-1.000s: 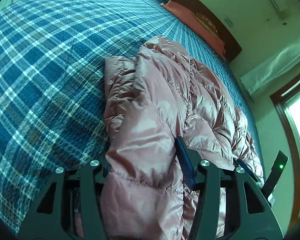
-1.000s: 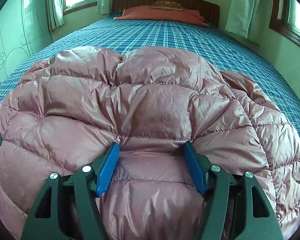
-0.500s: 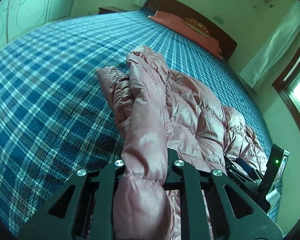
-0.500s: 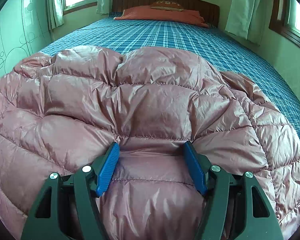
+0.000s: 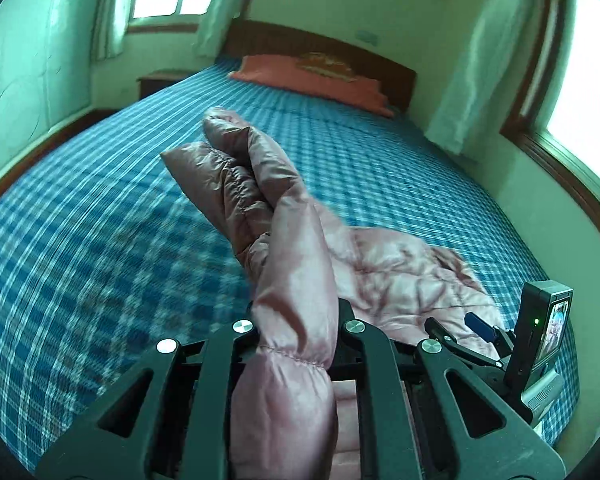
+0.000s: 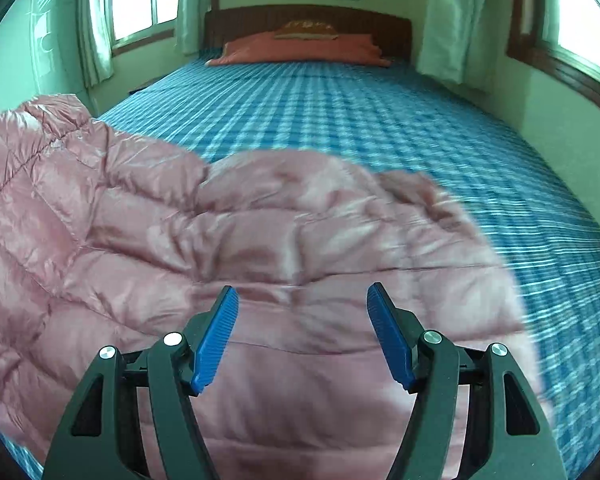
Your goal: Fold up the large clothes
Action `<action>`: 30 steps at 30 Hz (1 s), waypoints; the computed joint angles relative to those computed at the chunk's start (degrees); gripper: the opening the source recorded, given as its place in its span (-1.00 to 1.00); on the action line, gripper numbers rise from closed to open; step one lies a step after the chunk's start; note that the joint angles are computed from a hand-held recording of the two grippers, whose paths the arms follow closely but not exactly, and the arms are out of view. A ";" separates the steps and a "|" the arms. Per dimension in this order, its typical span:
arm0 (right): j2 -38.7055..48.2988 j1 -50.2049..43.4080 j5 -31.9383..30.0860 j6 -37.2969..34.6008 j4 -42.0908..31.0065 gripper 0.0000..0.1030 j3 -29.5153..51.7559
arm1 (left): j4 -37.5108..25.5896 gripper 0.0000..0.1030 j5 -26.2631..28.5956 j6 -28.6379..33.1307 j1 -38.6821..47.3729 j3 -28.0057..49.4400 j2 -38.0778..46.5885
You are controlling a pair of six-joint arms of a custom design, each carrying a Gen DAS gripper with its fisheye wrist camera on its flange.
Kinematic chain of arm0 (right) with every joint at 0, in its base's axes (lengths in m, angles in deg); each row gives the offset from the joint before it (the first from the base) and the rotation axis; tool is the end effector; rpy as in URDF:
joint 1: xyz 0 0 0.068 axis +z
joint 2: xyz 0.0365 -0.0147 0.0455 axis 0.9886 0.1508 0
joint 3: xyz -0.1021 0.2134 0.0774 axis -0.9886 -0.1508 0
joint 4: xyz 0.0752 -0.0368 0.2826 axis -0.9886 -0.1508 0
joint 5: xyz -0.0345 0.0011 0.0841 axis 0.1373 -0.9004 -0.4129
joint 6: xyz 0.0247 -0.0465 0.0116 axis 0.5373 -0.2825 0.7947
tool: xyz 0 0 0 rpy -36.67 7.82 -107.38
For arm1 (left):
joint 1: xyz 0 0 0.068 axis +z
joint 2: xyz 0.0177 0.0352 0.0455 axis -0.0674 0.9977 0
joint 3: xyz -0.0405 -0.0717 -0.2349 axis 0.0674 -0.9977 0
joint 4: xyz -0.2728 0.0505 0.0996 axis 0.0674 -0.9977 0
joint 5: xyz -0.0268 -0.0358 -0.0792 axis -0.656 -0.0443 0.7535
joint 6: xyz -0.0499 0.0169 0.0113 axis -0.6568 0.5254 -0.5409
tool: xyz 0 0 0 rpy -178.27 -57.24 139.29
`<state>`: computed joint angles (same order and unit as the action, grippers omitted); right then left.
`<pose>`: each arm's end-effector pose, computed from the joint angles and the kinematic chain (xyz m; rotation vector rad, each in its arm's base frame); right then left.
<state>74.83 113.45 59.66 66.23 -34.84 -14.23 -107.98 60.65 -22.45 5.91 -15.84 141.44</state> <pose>0.3263 0.1835 0.2201 0.2722 2.3847 -0.1555 0.2701 0.0307 0.2635 0.1277 2.2742 -0.3956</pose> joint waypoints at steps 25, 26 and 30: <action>-20.47 -12.03 -3.00 -1.60 -0.23 0.44 -21.73 | 8.91 -0.77 -28.27 -7.34 -40.38 -1.17 9.38; -21.13 -12.07 -2.73 -0.95 -1.02 0.44 -22.23 | 9.15 -0.77 -28.49 -7.49 -40.96 -1.07 9.85; -24.46 -13.13 -2.35 -0.20 -2.97 0.44 -25.78 | 9.82 -0.77 -29.02 -8.40 -43.70 -0.59 12.34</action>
<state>50.37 100.31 57.30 66.03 -37.81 -40.01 -98.16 31.63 -30.84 -37.78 -16.43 153.77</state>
